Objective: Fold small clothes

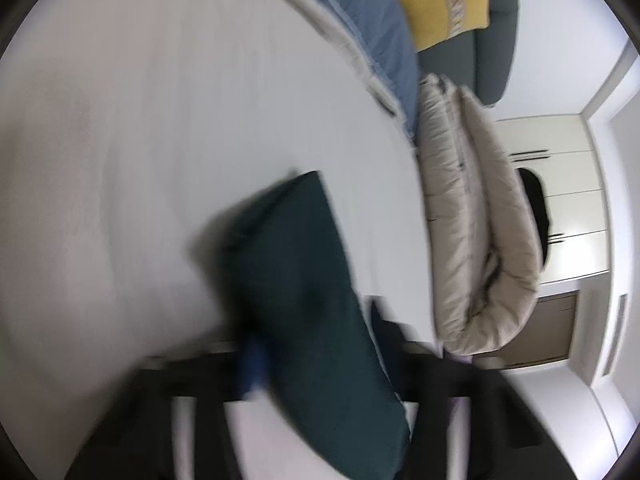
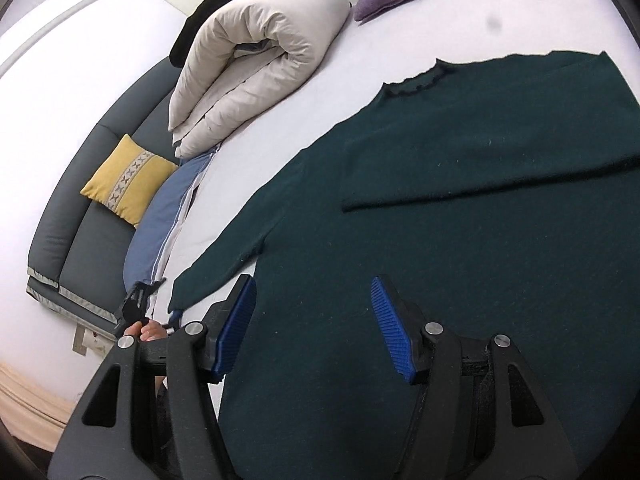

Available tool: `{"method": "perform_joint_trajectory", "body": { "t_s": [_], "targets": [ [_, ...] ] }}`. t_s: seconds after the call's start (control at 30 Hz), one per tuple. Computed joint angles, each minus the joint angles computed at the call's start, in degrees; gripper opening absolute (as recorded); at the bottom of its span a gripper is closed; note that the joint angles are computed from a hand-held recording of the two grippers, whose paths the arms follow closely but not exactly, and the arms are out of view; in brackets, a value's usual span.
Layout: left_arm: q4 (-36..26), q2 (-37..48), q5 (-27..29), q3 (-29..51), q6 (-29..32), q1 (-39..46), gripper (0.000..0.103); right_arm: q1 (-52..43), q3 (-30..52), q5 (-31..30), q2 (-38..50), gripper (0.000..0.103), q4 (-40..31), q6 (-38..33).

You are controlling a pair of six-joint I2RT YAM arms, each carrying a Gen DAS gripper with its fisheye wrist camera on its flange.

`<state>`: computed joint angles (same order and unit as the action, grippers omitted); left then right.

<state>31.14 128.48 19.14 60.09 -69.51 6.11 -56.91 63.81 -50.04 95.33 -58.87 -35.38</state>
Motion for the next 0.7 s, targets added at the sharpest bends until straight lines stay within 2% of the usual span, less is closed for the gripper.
{"method": "perform_joint_trajectory", "body": {
  "t_s": [0.07,0.17,0.4,0.53,0.7],
  "targets": [
    [-1.58,1.21,0.43,1.74,0.00,0.07,0.010,0.44,-0.20,0.10,0.97,0.058,1.87,1.30],
    [-5.66,-1.81,-3.73,2.09,5.65,-1.66,0.009,1.11,0.65,0.38,3.77,0.058,4.24,3.16],
    [-21.46,-10.24,-18.54,10.29,30.33,-15.03,0.009,-3.34,3.09,0.12,8.54,0.058,3.90,1.44],
    [-32.32,-7.48,-24.96,23.02,40.75,-26.01,0.009,-7.99,6.54,-0.07,12.38,0.058,2.74,0.17],
    [-46.07,4.16,-34.24,46.15,52.96,-40.06,0.009,-12.72,11.01,0.74,18.02,0.058,1.18,-0.08]
  ]
}}
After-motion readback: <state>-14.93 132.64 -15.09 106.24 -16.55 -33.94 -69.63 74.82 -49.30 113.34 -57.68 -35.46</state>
